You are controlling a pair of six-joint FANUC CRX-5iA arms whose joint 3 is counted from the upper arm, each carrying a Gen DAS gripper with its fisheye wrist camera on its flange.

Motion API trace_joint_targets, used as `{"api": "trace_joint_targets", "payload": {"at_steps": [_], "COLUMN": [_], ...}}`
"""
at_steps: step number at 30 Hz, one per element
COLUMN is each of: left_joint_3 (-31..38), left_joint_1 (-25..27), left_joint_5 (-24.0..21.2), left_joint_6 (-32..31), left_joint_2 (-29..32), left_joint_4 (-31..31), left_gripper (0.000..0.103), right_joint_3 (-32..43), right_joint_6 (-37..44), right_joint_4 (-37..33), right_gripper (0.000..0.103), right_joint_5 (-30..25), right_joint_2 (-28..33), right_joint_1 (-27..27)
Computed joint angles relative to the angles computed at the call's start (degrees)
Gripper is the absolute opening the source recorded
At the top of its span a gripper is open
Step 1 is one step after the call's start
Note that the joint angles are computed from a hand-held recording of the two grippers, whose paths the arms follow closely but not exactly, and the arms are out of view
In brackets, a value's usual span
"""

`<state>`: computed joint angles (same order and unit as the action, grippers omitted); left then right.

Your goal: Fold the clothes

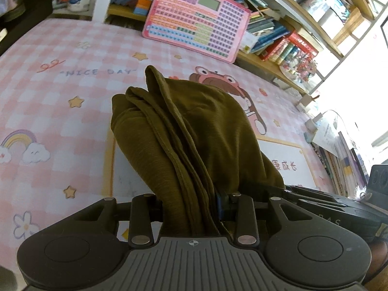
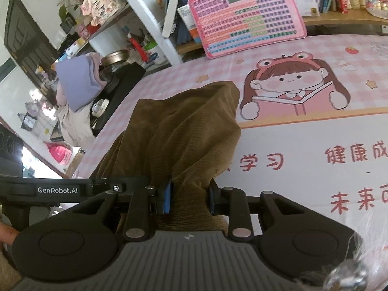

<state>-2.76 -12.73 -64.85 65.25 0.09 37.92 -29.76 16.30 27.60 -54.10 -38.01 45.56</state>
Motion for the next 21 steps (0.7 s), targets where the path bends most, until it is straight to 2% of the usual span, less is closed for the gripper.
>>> {"api": "trace_joint_targets", "payload": {"at_steps": [10, 21], "left_joint_3": [4.02, 8.92], "left_joint_1": [-0.69, 3.18], "left_joint_5": [-1.58, -4.84], "left_joint_6": [-4.89, -7.34], "left_joint_2": [4.84, 9.61], "left_joint_4": [2.79, 3.65], "left_gripper": [0.032, 0.032], "right_joint_3": [-0.13, 4.04], "right_joint_6": [-5.52, -4.40], "right_joint_4": [4.31, 2.40], "right_gripper": [0.027, 0.027], "right_joint_5": [-1.58, 2.71], "right_joint_2": [1.62, 9.65], "right_joint_1": [-0.60, -3.71]}}
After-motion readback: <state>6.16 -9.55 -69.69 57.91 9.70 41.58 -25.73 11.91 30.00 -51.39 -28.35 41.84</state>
